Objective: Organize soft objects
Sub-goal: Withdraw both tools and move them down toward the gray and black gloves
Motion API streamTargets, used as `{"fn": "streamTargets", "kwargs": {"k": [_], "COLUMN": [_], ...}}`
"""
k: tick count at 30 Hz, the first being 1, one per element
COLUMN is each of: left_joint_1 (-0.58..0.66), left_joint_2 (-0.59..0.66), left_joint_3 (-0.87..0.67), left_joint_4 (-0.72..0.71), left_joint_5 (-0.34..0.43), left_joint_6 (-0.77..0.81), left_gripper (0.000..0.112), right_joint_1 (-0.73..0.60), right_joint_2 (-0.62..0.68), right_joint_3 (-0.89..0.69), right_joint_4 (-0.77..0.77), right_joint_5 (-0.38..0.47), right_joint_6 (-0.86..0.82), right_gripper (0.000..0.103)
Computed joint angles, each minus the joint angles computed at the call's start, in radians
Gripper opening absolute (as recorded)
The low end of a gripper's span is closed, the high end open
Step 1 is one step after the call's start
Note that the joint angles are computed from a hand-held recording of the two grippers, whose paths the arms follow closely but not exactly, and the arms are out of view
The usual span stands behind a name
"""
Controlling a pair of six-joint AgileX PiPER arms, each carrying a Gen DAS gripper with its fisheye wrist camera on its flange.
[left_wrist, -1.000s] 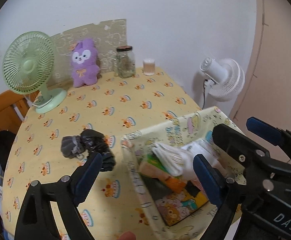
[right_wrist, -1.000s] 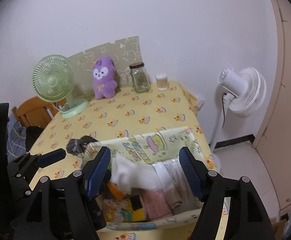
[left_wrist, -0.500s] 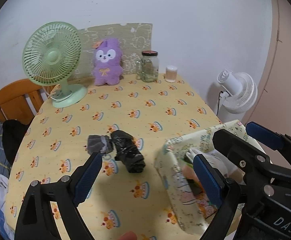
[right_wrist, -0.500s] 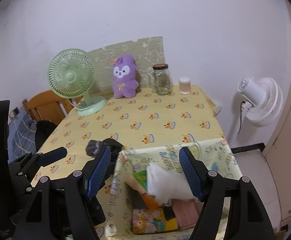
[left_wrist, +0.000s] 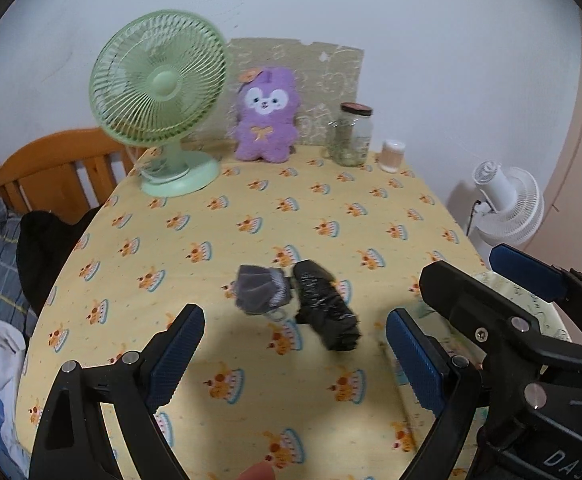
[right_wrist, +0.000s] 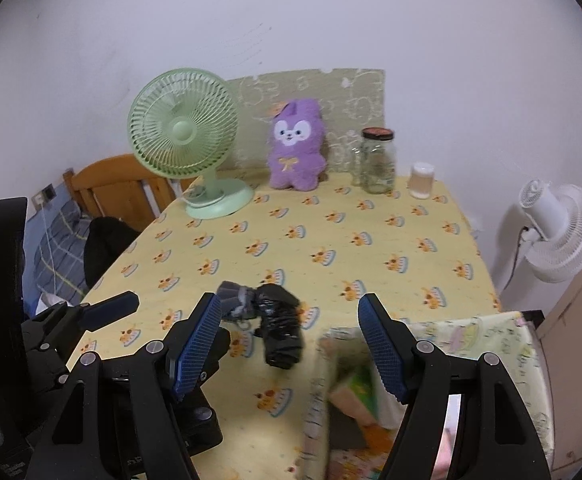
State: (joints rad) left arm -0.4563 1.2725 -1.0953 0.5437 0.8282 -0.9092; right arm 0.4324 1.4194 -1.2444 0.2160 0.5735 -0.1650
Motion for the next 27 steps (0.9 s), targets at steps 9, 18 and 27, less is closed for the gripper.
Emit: {"fn": "streamTargets", "kwargs": {"k": [9, 18, 27], "left_joint_1": [0.14, 0.245, 0.346], "left_joint_2": [-0.013, 0.028, 0.103], "left_joint_3": [0.063, 0.11, 0.118], "left_joint_4": [-0.099, -0.167, -0.31], "left_joint_5": [-0.079, -0.158, -0.237], "left_joint_6": [0.115, 0.221, 0.419], "left_gripper": [0.094, 0.094, 0.094], "right_joint_1": [0.088, 0.139, 0.223], "right_joint_2": [0.098, 0.211, 0.337], "right_joint_3": [-0.072, -0.128, -0.236], "right_joint_4": [-0.106, -0.182, -0.399], "right_joint_5": [0.013, 0.02, 0.095], "right_joint_6": [0.096, 0.17, 0.332], "right_gripper": [0.074, 0.074, 0.074]}}
